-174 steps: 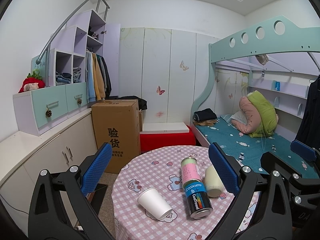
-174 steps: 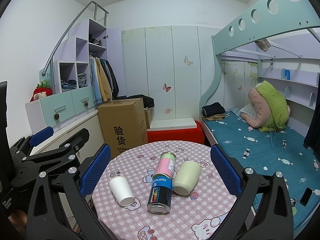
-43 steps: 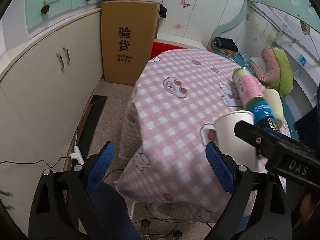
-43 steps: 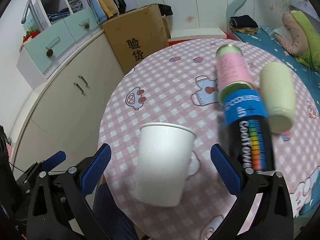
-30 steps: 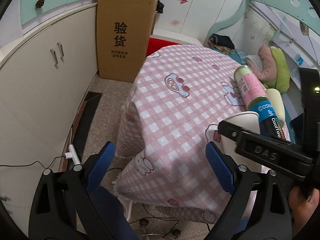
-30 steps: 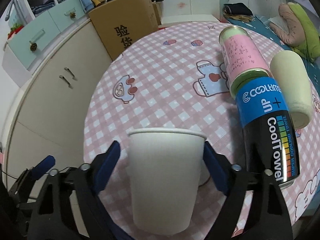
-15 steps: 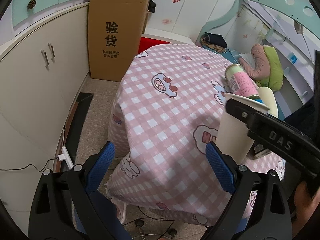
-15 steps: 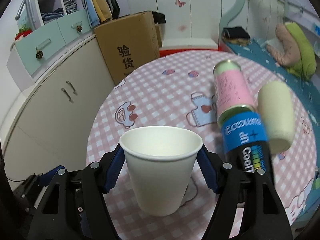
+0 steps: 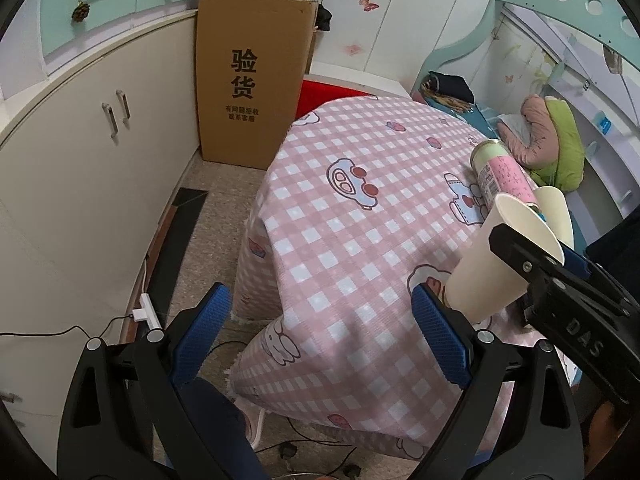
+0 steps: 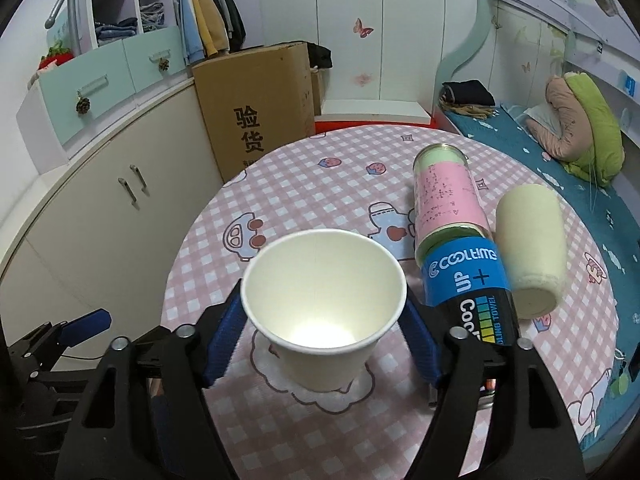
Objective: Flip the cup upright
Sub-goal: 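Lower the upright cup onto the table and open the right gripper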
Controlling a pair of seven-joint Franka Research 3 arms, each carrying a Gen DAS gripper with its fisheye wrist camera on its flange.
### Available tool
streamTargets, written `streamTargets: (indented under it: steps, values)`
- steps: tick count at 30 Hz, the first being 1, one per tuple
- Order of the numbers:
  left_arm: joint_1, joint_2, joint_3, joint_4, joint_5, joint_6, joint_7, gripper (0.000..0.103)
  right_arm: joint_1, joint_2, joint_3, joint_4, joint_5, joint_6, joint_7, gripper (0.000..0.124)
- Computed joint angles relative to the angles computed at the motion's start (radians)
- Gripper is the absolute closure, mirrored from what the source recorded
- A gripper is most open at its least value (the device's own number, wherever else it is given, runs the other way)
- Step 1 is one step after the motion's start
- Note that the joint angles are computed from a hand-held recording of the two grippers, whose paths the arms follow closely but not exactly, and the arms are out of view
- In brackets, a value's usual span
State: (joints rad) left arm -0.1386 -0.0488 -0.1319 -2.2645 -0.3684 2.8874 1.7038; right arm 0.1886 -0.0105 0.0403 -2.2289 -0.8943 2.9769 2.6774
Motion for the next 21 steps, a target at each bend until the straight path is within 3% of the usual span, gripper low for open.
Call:
streamTargets:
  steps: [8, 14, 21]
  values:
    - [-0.019, -0.054, 0.006, -0.039, 0.055, 0.03, -0.043, 0.01, -0.041, -0.076, 0.036, -0.061, -0.037, 0.041, 0.044, 0.049]
    - [-0.054, -0.108, 0.017, -0.074, 0.097, 0.055, -0.081, 0.01, -0.123, -0.169, 0.102, -0.13, -0.06, 0.072, 0.082, 0.049]
    - [-0.071, -0.199, 0.007, -0.137, 0.24, 0.107, -0.205, 0.01, -0.224, -0.313, 0.176, -0.237, -0.034, 0.125, 0.079, 0.049]
